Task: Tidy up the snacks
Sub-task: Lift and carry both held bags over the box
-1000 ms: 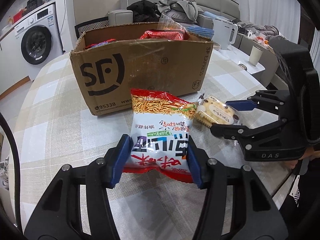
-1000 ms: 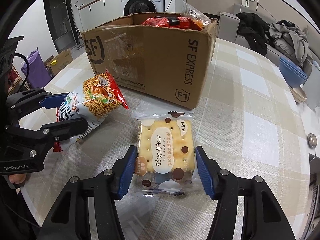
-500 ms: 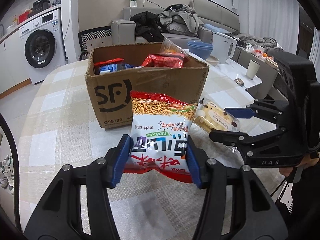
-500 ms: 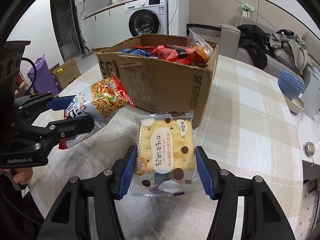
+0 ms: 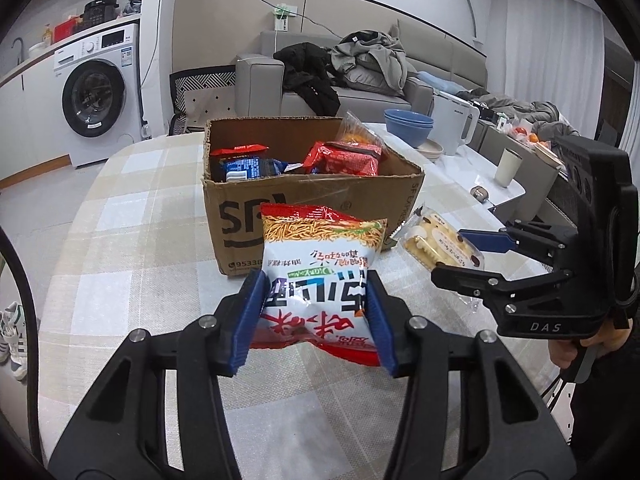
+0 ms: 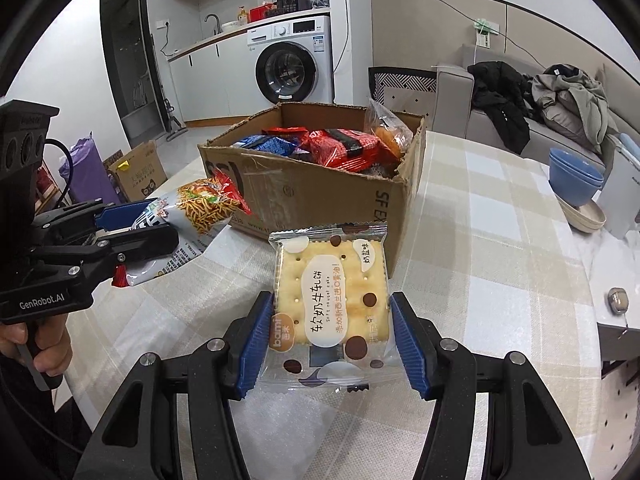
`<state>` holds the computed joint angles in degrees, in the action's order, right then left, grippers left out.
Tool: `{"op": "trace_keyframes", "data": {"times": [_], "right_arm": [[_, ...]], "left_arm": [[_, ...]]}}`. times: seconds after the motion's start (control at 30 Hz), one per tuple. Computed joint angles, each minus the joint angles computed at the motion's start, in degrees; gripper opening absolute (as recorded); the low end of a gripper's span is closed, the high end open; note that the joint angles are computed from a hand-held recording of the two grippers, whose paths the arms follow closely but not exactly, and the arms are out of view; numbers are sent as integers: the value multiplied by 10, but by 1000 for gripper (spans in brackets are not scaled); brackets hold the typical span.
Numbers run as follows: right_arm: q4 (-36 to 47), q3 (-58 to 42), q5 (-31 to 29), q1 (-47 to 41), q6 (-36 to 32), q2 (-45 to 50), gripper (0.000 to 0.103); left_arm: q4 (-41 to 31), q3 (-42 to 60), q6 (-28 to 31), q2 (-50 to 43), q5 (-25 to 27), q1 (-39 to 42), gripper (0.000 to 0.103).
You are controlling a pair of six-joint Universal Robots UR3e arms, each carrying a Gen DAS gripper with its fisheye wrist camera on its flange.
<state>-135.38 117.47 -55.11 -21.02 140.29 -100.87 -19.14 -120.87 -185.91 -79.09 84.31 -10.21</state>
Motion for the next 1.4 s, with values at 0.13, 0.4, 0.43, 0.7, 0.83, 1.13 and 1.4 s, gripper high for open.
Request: {"op": "trace_keyframes", "data": {"times": [0.13,0.4,0.43,0.7,0.83,1.13,1.4], "right_arm": [[3,-3,3,-1,2,-1,59],[1,-2,17,-6,5,-9,59],[3,-1,19,-8,5,-13,59],[-2,-7,52,-22,28,-26,59],[-10,-17,67,-24,48,-19,59],[-41,-75,36,13,107,20,59],[-34,-164,6,54,152,73,59]], "left_arm": [[-12,-7,6,19,-6,4,45],[-8,-7,3,31,-8,6,44],[-8,-8,3,36,-8,7,44],[-14,-1,-7,65,9,9,44],[-26,18,-12,65,13,13,44],[-37,77,-23,26,25,18,44],[-54,154,-21,-28,46,15,44]]}}
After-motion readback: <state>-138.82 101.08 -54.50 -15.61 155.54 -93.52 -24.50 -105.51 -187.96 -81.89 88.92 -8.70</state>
